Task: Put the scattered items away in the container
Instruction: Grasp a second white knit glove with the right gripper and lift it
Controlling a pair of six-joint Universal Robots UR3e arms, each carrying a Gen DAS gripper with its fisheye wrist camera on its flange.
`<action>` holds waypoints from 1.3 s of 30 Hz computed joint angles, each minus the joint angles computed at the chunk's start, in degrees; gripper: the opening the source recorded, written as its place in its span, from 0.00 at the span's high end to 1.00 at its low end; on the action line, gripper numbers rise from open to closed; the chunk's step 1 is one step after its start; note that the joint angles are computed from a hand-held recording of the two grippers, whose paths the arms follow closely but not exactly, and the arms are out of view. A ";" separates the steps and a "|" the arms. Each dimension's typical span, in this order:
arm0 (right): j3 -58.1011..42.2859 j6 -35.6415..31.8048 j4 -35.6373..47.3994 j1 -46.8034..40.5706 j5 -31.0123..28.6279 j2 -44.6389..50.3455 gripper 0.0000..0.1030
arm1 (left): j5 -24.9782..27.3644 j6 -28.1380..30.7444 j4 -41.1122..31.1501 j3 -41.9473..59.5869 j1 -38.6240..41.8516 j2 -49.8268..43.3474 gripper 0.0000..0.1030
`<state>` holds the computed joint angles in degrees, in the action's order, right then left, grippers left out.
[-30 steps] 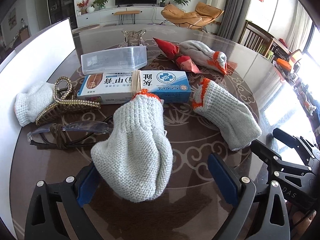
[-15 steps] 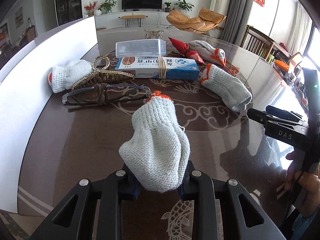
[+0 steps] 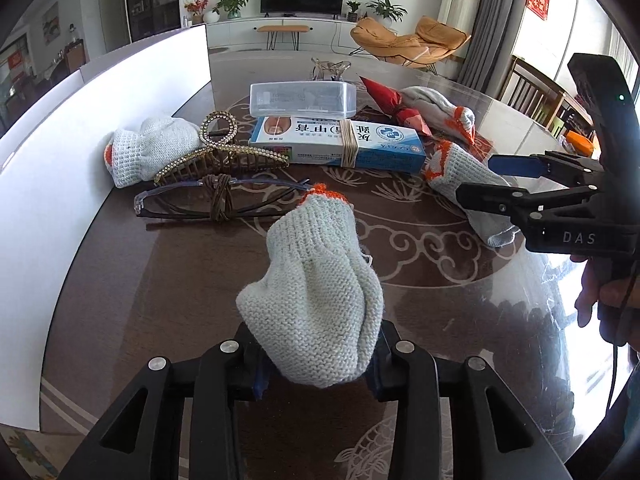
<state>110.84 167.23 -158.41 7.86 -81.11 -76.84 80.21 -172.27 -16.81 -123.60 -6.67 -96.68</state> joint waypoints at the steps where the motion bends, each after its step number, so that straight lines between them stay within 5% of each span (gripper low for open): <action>1: -0.08 0.32 -0.10 -0.28 0.11 0.95 0.25 | 0.80 -0.03 0.10 0.86 -0.41 -0.87 0.51; 2: 0.25 1.04 -0.88 -0.19 -0.40 1.48 0.26 | 1.69 -0.15 0.65 1.49 -0.88 -1.76 0.34; 4: 2.67 2.60 -2.08 -0.88 0.83 0.75 0.32 | 0.44 1.01 3.18 0.70 -0.43 -2.49 0.30; 5: 4.46 3.57 -3.20 -0.64 0.12 0.00 0.40 | -2.70 2.33 3.64 -0.43 0.86 -2.06 0.31; 6: 6.20 4.59 -4.26 -0.06 -1.14 -0.84 0.58 | -4.05 3.03 4.74 -1.82 1.38 -1.41 0.32; 10: 18.17 9.96 -8.86 1.35 -1.67 -10.07 0.61 | -8.23 8.34 5.11 -7.29 2.33 3.22 0.57; 17: 30.14 17.18 -13.86 9.96 -13.46 -20.07 0.58 | -6.86 7.35 4.71 -8.24 1.04 4.83 0.54; 21: 28.23 15.98 -12.67 7.94 -11.19 -17.90 0.49 | -0.05 2.84 3.80 -3.15 -2.45 0.66 0.23; 27: 26.32 15.29 -12.56 7.59 -10.75 -15.88 0.42 | 3.60 0.38 2.32 2.08 -4.37 -3.49 0.19; 34: 25.26 16.56 -13.43 8.54 -11.87 -13.64 0.32 | 6.04 -1.28 3.22 3.57 -5.63 -5.94 0.01; 39: 25.46 16.74 -13.80 8.72 -12.14 -13.54 0.32 | 6.06 -1.43 4.05 3.26 -5.49 -6.12 0.00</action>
<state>136.30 183.97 -172.20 16.58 -93.25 -90.39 86.27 -173.71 -12.77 -120.34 -12.16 -102.81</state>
